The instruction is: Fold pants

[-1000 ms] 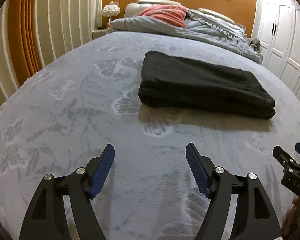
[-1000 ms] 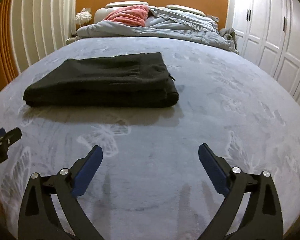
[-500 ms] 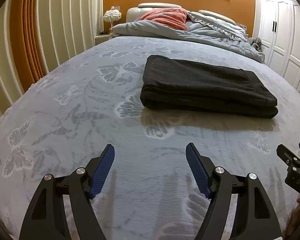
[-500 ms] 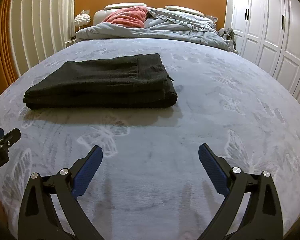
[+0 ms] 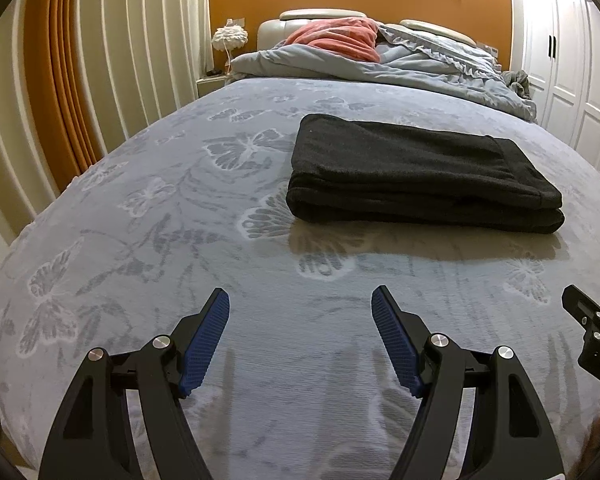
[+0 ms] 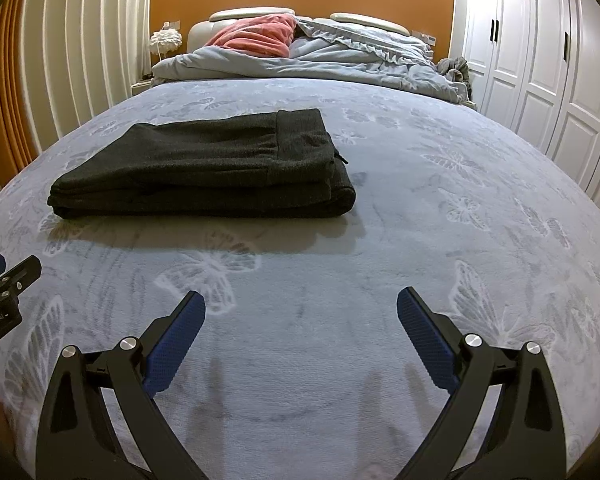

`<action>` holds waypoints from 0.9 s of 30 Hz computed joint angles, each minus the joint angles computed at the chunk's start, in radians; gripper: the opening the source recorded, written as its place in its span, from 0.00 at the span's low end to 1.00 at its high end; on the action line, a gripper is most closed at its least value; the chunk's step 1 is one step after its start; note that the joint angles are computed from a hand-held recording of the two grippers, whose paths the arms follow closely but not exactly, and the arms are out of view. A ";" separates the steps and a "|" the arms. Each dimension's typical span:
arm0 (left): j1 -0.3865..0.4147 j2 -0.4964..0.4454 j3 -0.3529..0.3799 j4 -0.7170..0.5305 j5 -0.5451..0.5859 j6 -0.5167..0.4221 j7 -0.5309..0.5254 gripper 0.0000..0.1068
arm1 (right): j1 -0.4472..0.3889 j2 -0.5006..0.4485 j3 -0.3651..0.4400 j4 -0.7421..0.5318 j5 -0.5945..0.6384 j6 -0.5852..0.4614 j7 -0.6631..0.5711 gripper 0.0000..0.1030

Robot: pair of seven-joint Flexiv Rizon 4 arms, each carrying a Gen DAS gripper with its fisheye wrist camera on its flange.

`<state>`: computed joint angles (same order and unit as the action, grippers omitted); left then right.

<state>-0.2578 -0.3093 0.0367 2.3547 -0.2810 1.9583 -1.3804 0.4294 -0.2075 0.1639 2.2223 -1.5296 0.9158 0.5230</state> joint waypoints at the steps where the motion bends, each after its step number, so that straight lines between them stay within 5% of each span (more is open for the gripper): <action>1: 0.000 0.000 0.000 0.000 0.001 -0.001 0.000 0.66 | 0.000 0.000 0.000 0.000 0.000 0.000 0.000 0.92; 27: 0.003 -0.001 0.000 -0.001 0.006 0.002 -0.002 0.66 | 0.004 -0.004 0.000 -0.004 0.001 -0.003 0.003 0.92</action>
